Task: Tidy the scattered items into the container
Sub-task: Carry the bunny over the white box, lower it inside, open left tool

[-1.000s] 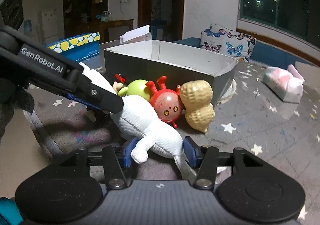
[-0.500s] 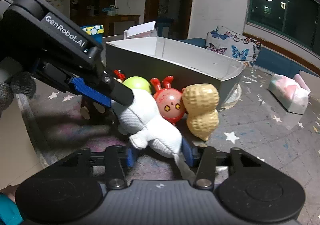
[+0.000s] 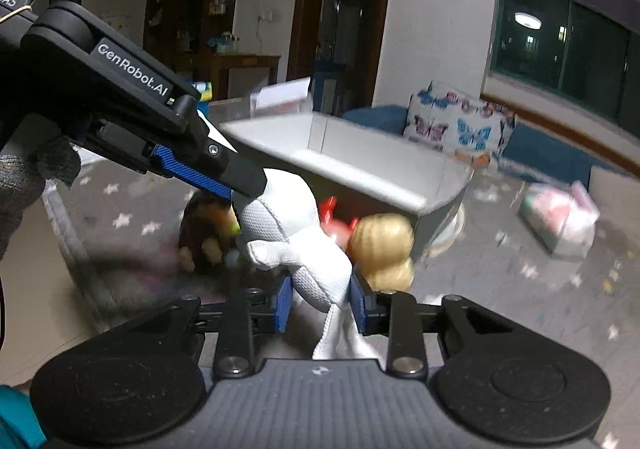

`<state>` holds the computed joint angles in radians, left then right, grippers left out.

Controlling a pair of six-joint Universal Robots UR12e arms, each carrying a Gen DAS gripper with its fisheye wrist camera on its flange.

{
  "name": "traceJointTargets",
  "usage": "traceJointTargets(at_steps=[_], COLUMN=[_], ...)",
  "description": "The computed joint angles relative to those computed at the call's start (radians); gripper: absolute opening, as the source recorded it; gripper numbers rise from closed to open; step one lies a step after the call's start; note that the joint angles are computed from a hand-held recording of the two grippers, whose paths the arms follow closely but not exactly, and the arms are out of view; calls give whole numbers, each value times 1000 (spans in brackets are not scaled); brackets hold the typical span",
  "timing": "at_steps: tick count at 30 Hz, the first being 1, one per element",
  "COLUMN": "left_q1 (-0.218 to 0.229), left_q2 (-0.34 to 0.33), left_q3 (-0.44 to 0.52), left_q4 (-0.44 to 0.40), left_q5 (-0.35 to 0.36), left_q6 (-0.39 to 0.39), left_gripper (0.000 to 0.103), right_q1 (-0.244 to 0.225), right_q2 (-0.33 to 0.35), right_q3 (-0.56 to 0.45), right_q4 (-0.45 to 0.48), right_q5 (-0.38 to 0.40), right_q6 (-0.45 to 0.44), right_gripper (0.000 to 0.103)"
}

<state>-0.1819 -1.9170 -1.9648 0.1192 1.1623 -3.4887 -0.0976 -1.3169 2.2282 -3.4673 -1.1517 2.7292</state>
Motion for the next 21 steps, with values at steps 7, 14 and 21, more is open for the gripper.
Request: traceJointTargets(at_steps=[7, 14, 21], left_q1=[10, 29, 46], left_q2=[-24, -90, -172], left_q3=[75, 191, 303], left_q4=[26, -21, -129], left_q5=[-8, -4, 4], left_q6=[-7, -34, -58], left_gripper=[24, 24, 24], right_q1=[15, 43, 71], right_q2=[25, 96, 178], right_q3=[-91, -236, -372], right_q4=[-8, 82, 240], right_q5=[-19, -51, -82], right_q6=[-29, -46, -66], right_gripper=[30, 30, 29])
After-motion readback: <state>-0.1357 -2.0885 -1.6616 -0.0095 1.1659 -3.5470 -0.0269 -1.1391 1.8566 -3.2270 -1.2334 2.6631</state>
